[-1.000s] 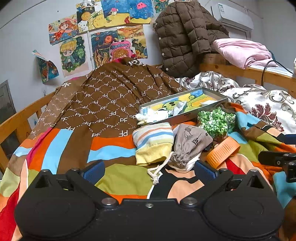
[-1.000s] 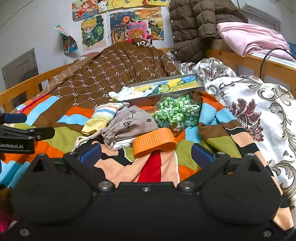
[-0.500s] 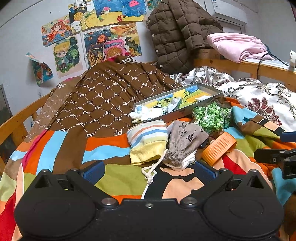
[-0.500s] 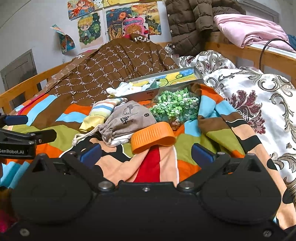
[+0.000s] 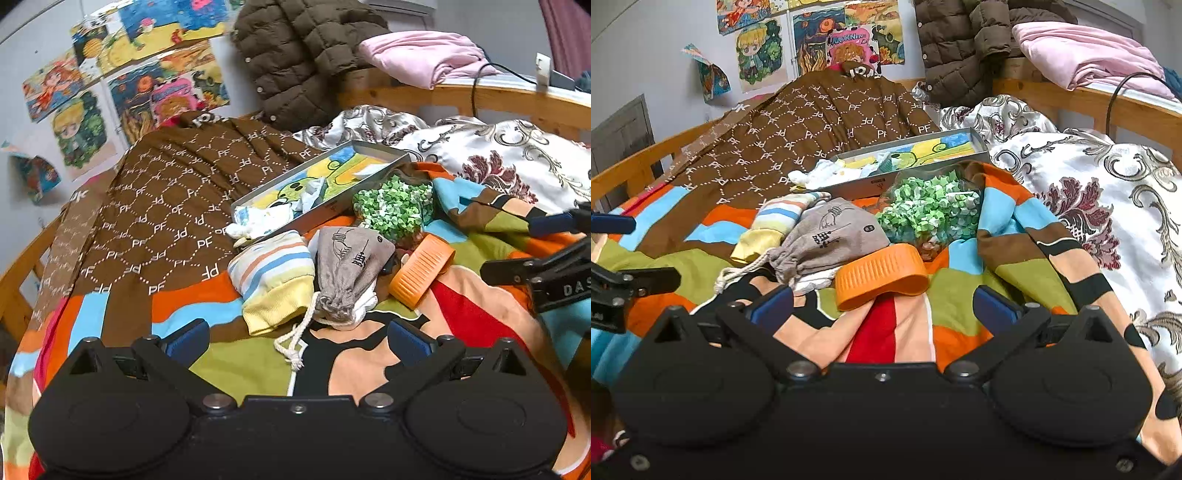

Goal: Organize soft objects
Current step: 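Move both tools back toward the grey pouch and orange silicone piece, then grasp the grey drawstring pouch with the left gripper while the right gripper grasps the orange piece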

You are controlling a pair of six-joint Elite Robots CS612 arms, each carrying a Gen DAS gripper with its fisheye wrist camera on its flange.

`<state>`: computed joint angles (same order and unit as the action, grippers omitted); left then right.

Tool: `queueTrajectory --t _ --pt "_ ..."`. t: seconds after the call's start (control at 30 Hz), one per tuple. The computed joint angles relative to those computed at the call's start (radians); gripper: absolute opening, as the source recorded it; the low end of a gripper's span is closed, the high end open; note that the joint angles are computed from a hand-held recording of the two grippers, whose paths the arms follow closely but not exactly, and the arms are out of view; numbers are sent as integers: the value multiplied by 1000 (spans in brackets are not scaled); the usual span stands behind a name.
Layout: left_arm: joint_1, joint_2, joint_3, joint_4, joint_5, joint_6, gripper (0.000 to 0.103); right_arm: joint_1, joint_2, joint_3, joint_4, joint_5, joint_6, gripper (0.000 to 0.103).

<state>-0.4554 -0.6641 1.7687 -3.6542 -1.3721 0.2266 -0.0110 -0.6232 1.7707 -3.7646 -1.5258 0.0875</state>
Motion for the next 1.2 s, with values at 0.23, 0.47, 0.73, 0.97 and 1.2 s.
queueTrajectory --t 0.23,0.47,0.73,0.97,1.2 --pt "18 36 -80 10 -25 64 102 6 40 -107 83 16 -65 102" --pt "35 101 -194 10 -77 55 102 6 93 -201 96 51 -136 102" --pt "61 150 -344 189 -245 84 92 -17 101 -216 172 121 -116 102" --pt "66 201 -450 319 -352 149 84 -26 107 -222 191 130 -100 102" --pt "62 200 -482 482 -355 320 58 -26 113 -232 218 149 -116 78"
